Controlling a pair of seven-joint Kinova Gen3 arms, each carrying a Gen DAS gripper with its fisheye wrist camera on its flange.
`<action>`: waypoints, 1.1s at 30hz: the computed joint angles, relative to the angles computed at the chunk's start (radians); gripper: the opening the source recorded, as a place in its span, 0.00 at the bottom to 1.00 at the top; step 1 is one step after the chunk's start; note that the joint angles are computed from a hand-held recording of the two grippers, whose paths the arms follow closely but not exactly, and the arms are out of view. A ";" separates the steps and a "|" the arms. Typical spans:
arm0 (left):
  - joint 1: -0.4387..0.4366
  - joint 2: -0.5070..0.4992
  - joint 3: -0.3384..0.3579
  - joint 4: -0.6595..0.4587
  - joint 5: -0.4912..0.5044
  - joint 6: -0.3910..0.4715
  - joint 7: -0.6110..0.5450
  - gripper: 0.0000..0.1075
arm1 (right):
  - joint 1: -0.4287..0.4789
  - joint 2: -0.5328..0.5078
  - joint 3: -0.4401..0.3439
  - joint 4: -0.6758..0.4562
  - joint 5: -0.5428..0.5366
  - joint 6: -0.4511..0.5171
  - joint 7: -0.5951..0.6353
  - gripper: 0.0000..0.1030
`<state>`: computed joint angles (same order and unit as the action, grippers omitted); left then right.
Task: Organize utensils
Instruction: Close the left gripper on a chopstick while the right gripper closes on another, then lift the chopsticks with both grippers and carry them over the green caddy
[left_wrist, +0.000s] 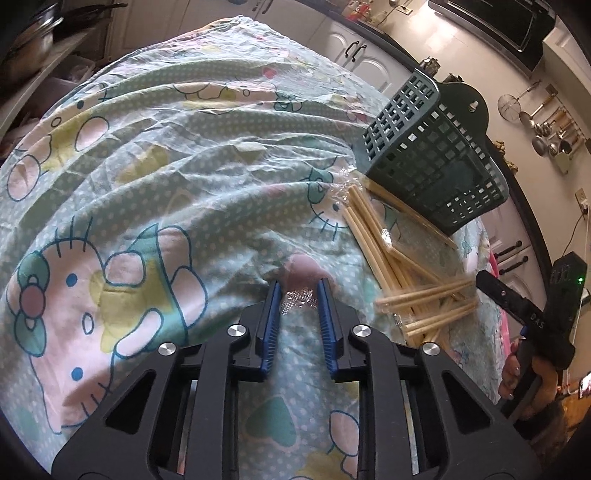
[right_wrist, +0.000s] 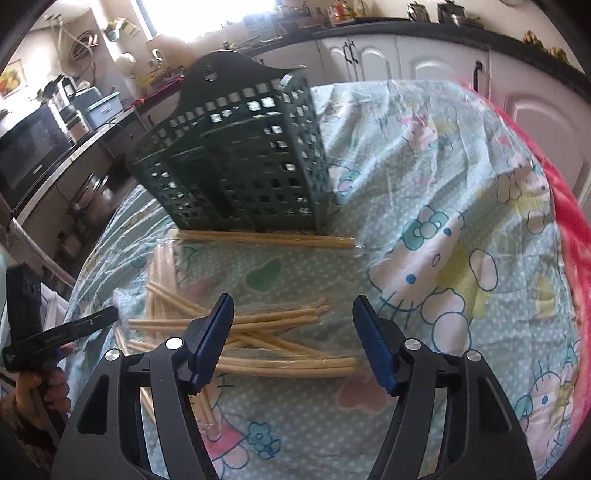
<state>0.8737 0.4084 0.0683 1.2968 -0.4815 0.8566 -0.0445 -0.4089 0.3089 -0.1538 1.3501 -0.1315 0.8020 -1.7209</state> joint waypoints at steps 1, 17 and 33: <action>-0.001 0.001 0.000 -0.002 0.001 0.004 -0.001 0.12 | 0.012 0.007 -0.004 -0.006 -0.017 0.008 0.009 0.62; -0.021 -0.021 0.003 0.036 0.006 -0.039 -0.007 0.01 | 0.086 -0.042 -0.038 0.055 -0.187 -0.073 0.162 0.03; 0.023 -0.102 0.011 0.027 -0.177 0.008 0.061 0.01 | -0.009 -0.142 -0.036 0.017 -0.066 -0.129 0.136 0.02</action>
